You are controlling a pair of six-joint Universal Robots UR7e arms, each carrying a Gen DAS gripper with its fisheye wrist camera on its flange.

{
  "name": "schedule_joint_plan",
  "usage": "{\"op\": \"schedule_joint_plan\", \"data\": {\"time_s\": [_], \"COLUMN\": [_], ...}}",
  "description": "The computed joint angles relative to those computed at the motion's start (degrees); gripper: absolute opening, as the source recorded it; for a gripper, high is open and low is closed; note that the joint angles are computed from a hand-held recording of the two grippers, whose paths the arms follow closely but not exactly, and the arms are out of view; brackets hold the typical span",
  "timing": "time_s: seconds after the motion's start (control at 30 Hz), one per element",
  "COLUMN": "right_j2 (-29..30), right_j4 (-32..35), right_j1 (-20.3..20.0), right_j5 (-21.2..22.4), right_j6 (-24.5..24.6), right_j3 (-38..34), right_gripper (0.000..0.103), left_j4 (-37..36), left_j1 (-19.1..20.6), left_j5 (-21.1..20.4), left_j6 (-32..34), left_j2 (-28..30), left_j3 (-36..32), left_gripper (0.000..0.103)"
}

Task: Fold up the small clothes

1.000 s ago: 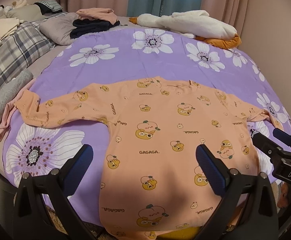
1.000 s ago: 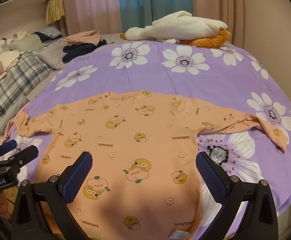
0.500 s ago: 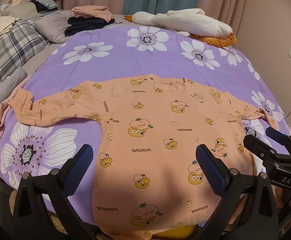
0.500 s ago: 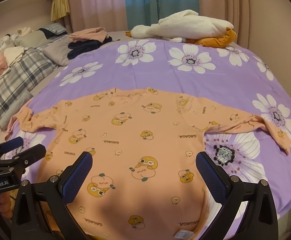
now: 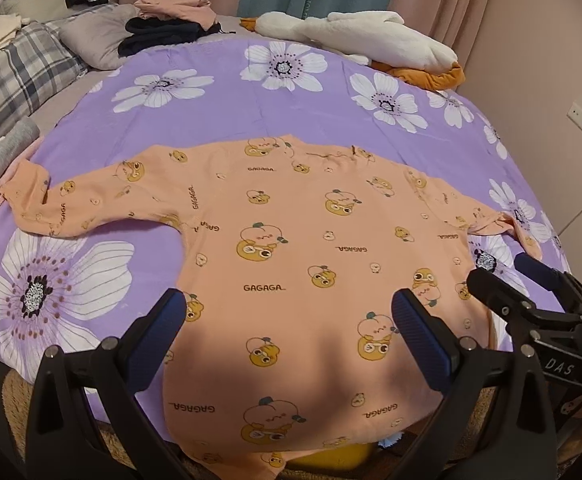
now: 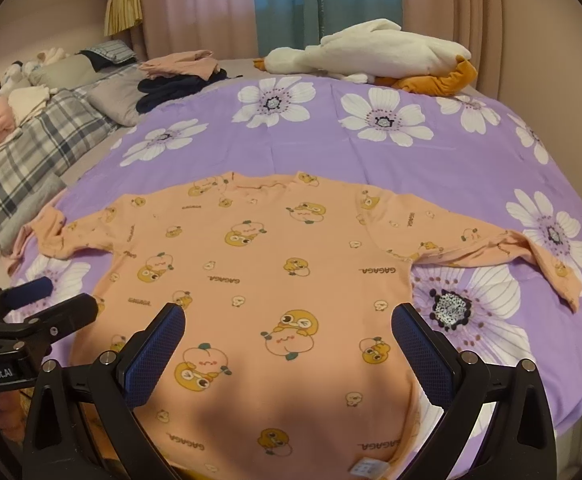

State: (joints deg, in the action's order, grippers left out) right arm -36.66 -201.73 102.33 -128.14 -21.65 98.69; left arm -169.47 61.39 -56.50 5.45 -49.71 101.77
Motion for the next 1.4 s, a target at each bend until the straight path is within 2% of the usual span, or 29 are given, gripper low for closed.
{"op": "schedule_joint_plan", "data": {"time_s": [0.23, 0.4, 1.4], "right_j2": [0.16, 0.24, 0.27], "right_j4": [-0.02, 1.05, 1.45], "right_j1": [0.17, 0.04, -0.16], "right_j5": [-0.45, -0.32, 0.36], "right_j6": [-0.29, 0.11, 0.54], "right_j3": [-0.25, -0.54, -0.19], "right_gripper": [0.102, 0.102, 0.102], "left_j4": [-0.45, -1.83, -0.71], "left_j1": [0.04, -0.1, -0.13], "left_j5": [0.14, 2.47, 3.09], "left_j6": [0.14, 1.42, 1.75], "left_j2": [-0.15, 0.42, 0.36], "left_j3": [0.23, 0.22, 0.28], "left_gripper": [0.102, 0.102, 0.102]}}
